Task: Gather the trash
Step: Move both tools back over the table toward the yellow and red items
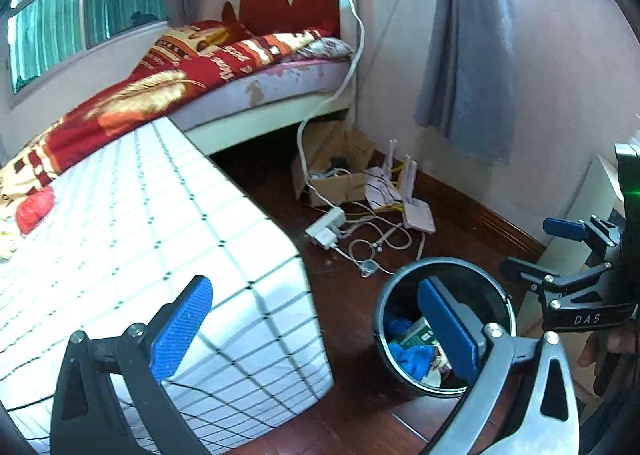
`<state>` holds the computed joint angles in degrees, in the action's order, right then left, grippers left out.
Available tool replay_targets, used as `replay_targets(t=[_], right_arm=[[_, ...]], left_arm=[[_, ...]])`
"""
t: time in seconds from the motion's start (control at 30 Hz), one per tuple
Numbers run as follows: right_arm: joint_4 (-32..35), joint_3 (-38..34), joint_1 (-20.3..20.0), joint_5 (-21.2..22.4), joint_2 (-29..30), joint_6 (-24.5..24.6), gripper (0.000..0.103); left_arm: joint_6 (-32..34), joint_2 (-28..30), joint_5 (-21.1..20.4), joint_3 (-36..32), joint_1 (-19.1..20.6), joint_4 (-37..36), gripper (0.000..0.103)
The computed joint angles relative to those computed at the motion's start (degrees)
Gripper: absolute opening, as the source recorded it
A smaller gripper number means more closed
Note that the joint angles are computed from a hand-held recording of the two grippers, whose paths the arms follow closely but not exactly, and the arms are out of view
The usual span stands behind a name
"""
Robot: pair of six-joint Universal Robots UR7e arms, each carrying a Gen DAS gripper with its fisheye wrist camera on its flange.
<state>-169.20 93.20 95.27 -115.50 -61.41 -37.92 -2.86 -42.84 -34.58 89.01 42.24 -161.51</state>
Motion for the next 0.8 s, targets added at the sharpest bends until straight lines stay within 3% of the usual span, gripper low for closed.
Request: replay_targets(t=[0.5, 0.57, 0.67, 0.8], right_arm=[[1.91, -4.05, 6.33, 11.01, 5.74, 0.36, 0.103], [4.31, -5.51, 7.75, 11.42, 7.34, -0.25, 0.103], [8.7, -9.12, 10.42, 10.26, 10.54, -1.64, 0.103], [13.05, -15.0, 12.69, 12.01, 14.75, -0.73, 0.103]], left_arm=[[-3.7, -13.34, 9.31, 9.56, 1.15, -2.14, 0.103], [-6.23, -16.67, 8.31, 11.06, 2.32, -0.21, 0.103], [-6.93, -19.19, 11.75, 12.71, 3.17, -0.97, 0.103], [-7.54, -21.92, 15.65, 13.15, 4.67, 0.42, 0.103]])
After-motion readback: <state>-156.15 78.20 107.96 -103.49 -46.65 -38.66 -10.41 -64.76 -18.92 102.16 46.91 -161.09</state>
